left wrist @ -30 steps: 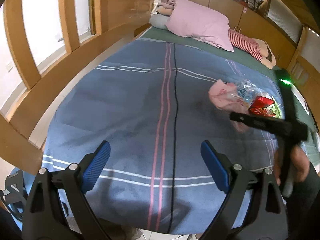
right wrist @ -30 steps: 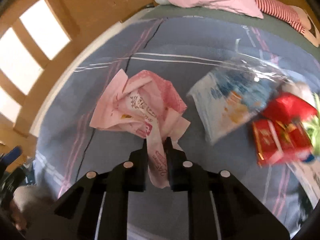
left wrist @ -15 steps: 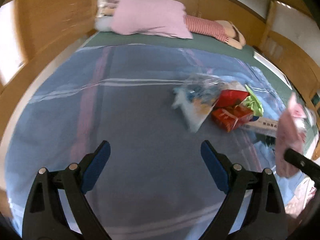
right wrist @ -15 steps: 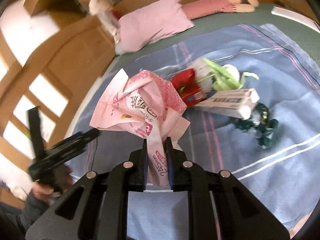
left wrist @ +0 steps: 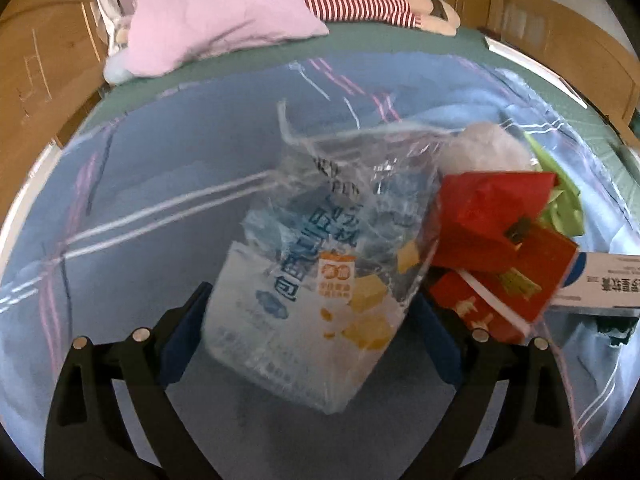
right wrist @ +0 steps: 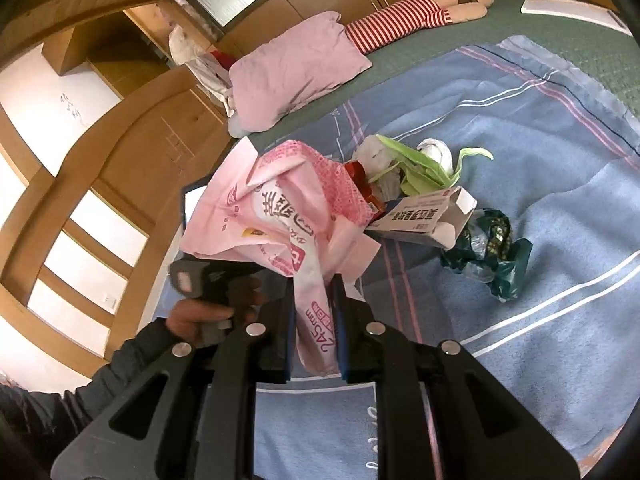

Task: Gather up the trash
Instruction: 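Grasp the clear plastic bag with the left gripper, then carry the pink bag and clear bag over the trash bag and open both grippers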

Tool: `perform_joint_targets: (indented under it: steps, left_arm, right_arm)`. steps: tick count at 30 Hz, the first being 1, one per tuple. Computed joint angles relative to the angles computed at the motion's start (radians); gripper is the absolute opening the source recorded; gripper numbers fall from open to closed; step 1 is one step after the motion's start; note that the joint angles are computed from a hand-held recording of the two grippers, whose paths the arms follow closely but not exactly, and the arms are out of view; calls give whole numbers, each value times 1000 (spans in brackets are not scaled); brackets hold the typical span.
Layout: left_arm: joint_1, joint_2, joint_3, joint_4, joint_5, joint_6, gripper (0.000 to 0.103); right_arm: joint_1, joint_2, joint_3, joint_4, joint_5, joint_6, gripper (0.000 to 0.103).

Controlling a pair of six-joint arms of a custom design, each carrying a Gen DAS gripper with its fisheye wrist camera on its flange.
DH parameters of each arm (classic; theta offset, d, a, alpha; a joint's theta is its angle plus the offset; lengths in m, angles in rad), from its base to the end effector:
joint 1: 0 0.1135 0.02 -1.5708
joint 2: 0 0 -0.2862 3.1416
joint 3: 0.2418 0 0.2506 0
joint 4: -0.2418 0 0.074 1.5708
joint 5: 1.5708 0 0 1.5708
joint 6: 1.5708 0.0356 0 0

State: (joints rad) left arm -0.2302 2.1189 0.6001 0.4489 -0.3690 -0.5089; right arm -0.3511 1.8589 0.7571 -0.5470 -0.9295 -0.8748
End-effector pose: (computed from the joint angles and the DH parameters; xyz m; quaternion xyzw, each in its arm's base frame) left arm 0.2884 -0.0544 0.0239 -0.1773 0.9368 0.0777 0.2914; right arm 0.2515 -0.0617 0.1030 -0.2143 0.8673 0.3864 0.2291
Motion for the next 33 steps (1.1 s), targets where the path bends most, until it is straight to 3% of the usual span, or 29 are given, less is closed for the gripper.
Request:
perform_joint_targets:
  steps: [1,3,4,8,13,16,19,22,26,28,30,33]
  left_arm:
    - [11,12,7,-1,21,1,69]
    - [14,13,-6,23,22,3,53]
    - [12,3,-15,30,25,13,31]
    - [-12,-30,-41,28,-12,-1,19]
    - [-70,-158,-141,32,-56,-48,15]
    - [-152,-314,-217,-41,-117,-117,15]
    - [-285,-503,-241,-238,-220,-224,15]
    - [-489,-656,-186,-550,-348,-411,15]
    - [-722,-702,-66,-819,-423,-617,15]
    - [-821,-678,6,-900,-443,-688,15]
    - [-905,-619,91,-939,-459,-722,15]
    - [-1011,-496,231,-928,-474,-711,15]
  right_arm:
    - [-5,4,2,-6,0,-10,17]
    - [-5,10,8,-14,-6,-12,18]
    - [-6,16,15,-15,-9,-9,18]
    - [-18,24,24,-22,-18,-6,18]
    - [-29,-4,-1,-13,-36,-18,18]
    - [-41,-26,-17,-5,-55,-29,18]
    - [-62,-58,-39,-6,-78,-40,18]
    - [-115,-131,-72,-23,-95,-67,18]
    - [-306,-164,-12,-332,-118,-327,18]
    - [-455,-150,59,-547,-106,-526,18]
    - [-618,-115,153,-749,-75,-710,18]
    - [-810,-57,280,-912,-32,-855,18]
